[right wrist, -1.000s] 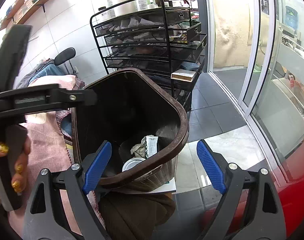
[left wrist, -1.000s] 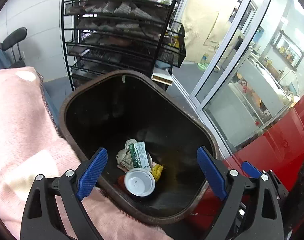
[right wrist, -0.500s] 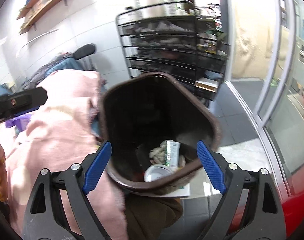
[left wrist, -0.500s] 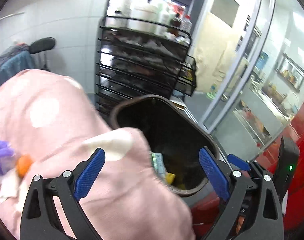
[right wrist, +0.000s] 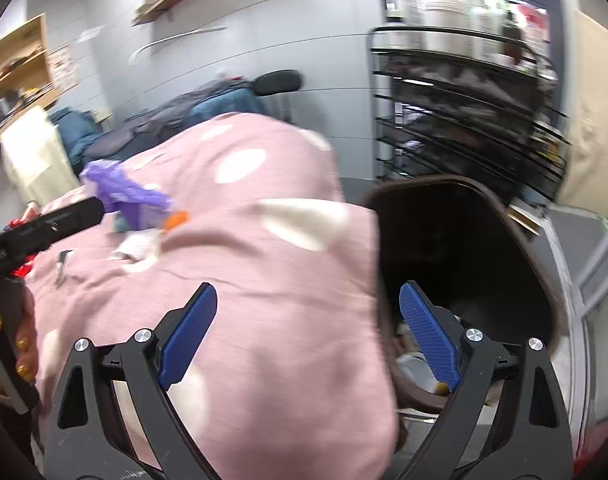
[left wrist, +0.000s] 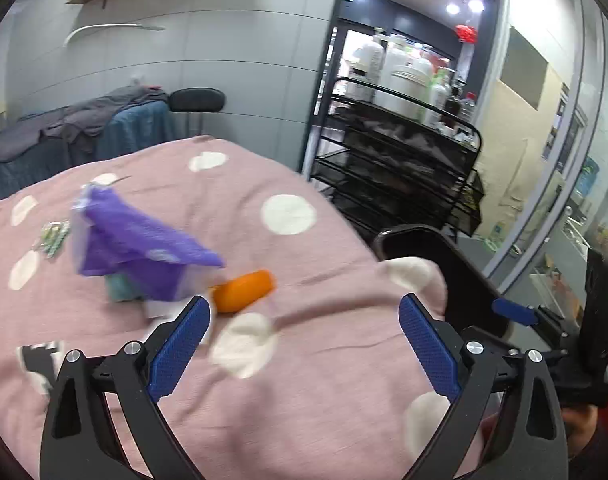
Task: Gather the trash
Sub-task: 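Move both tools back over the bed toward the remaining trash, then grasp the purple plastic bag with the right tool while the left tool grasps the green snack wrapper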
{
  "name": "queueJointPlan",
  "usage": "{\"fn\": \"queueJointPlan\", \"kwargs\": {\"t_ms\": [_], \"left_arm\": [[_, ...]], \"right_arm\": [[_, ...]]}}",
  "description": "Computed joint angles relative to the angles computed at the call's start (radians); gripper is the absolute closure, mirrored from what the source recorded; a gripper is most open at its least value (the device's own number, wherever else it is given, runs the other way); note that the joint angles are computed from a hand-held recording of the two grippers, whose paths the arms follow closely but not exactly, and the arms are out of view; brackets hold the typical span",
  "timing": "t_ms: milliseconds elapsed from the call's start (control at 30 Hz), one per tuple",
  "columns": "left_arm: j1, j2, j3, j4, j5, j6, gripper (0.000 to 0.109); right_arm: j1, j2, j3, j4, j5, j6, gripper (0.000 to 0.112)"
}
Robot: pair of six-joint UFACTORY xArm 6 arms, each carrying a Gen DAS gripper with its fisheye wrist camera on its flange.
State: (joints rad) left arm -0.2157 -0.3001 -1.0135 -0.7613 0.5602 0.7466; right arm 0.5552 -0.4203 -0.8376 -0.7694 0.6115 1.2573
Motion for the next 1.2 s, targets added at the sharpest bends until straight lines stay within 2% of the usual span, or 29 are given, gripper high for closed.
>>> {"fn": "queueJointPlan", "kwargs": {"t_ms": [167,400,567,667,867,1033,1133,1200], "left_arm": [[0.103,0.008,0.0,0.004,0.003,0.022,0.014],[0.27,0.094,-0.078,0.008,0.035,0.027,0.014],[0.351,0.212,-0.197,0.067,0.084,-0.009,0.014],[0.374,0.288,-0.274,0.11,0.099,-0.048,0.014],[0.364,0.449,-0.449,0.215,0.107,-0.104,0.014],[0.344,0.61,-0.649,0.284,0.174,-0.147,0.014],[0.333,0.704,-0.761,0.358,0.201,-0.185,0.023],[0.334,0.754,-0.827,0.375,0.239,-0.206,0.036]], "right_arm": [[0.012,0.118,-0.11,0.077,-0.084,-0.128,0.021],[0.029,0.329,-0.317,0.311,-0.174,-0.437,0.021],[0.05,0.507,-0.536,0.407,-0.137,-0.648,0.021],[0.057,0.635,-0.708,0.443,-0.084,-0.759,0.022],[0.065,0.9,-1.083,0.49,0.049,-0.95,0.037],[0.061,1.108,-1.397,0.539,0.167,-1.069,0.05],[0.056,1.208,-1.549,0.59,0.232,-1.145,0.071],[0.055,1.226,-1.572,0.62,0.229,-1.174,0.089]]}}
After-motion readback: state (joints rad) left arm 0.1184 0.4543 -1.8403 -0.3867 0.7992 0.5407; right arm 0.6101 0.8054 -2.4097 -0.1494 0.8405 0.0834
